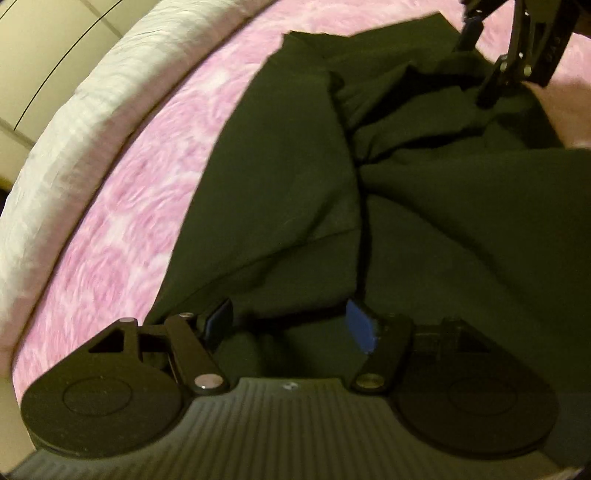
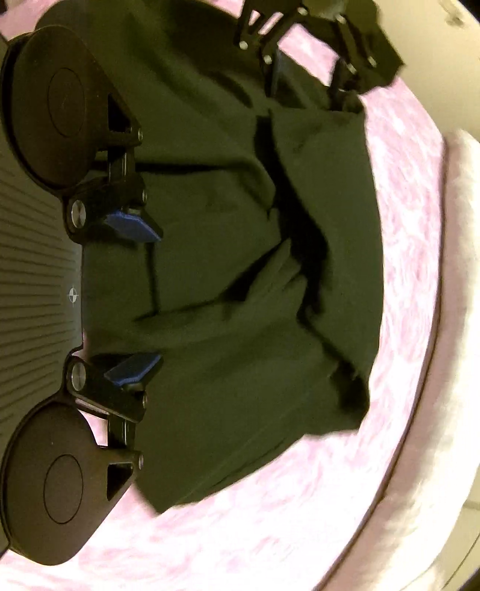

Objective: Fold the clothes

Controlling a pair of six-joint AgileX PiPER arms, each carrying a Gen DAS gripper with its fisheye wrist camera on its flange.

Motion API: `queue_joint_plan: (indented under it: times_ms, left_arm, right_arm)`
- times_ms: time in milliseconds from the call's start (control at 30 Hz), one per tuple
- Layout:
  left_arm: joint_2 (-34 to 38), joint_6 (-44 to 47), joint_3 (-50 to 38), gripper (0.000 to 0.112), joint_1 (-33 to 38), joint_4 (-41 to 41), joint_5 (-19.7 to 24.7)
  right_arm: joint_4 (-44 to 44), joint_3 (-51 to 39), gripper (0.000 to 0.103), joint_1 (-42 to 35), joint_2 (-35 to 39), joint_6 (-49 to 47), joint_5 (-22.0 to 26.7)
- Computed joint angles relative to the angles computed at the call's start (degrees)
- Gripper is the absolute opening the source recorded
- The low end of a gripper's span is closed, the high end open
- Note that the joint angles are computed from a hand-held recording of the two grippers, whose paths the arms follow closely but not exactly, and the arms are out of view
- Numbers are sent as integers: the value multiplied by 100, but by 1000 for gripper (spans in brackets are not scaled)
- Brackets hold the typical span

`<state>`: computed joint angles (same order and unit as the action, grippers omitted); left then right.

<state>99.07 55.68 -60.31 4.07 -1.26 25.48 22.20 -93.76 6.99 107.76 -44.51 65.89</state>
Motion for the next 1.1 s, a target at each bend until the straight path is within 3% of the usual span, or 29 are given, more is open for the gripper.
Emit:
queue_joint_plan:
  times_ms: [33, 67, 100, 167, 233, 333, 433, 533, 633, 733, 800, 867, 900, 1100]
  left_arm:
    - [151, -163, -44, 64, -73, 209, -141]
    - [294, -389, -122, 64, -132, 445, -230]
    - [453, -530, -286, 64, -157, 565, -171]
    - [655, -543, -647, 53, -115, 383, 72]
    - [704, -630, -940, 17, -29, 207, 237]
    - [696, -708, -1452, 13, 262, -410, 526]
    - [851, -1456, -2215, 11, 596, -615, 829]
    - [1159, -2465, -3015, 0, 769, -132, 1001]
    - [1458, -3292, -3766, 0, 982, 215, 1360]
    - [1520, -3685, -4009, 3, 1034, 463, 1699]
    - [1252, -3096, -3615, 9, 1159, 97, 1630]
    - [707, -2183, -2770, 24, 1207, -322, 1454]
    - [406, -1744, -2254, 31, 1189, -439, 1312]
    - [-876, -536, -38, 33, 859, -590, 1143]
  right_arm:
    - [-18, 187, 69, 112, 18, 56, -189]
    - [-34, 364, 52, 224, 45, 114, -376]
    - [-47, 487, 21, 261, 36, 233, -520]
    - [-50, 507, 3, 106, -92, 482, -569]
    - [91, 457, 3, -222, -274, 550, -484]
    - [2, 304, 1, -822, -642, 604, -354]
    - [-160, 41, 1, -1578, -784, 883, -159]
    - [-449, -71, 1, -2174, -857, 1137, -231]
    - [-842, 96, 1, -2549, -983, 1413, -561]
    - [-1089, 128, 1, -2901, -947, 1788, -564]
    - [-1197, 123, 8, -3061, -890, 1994, -379]
    - [-1425, 213, 25, -3046, -921, 2166, -287]
    - [-1446, 355, 28, -3034, -1043, 2116, -320]
    - [-1359, 1244, 29, -2926, -1841, 1628, -253]
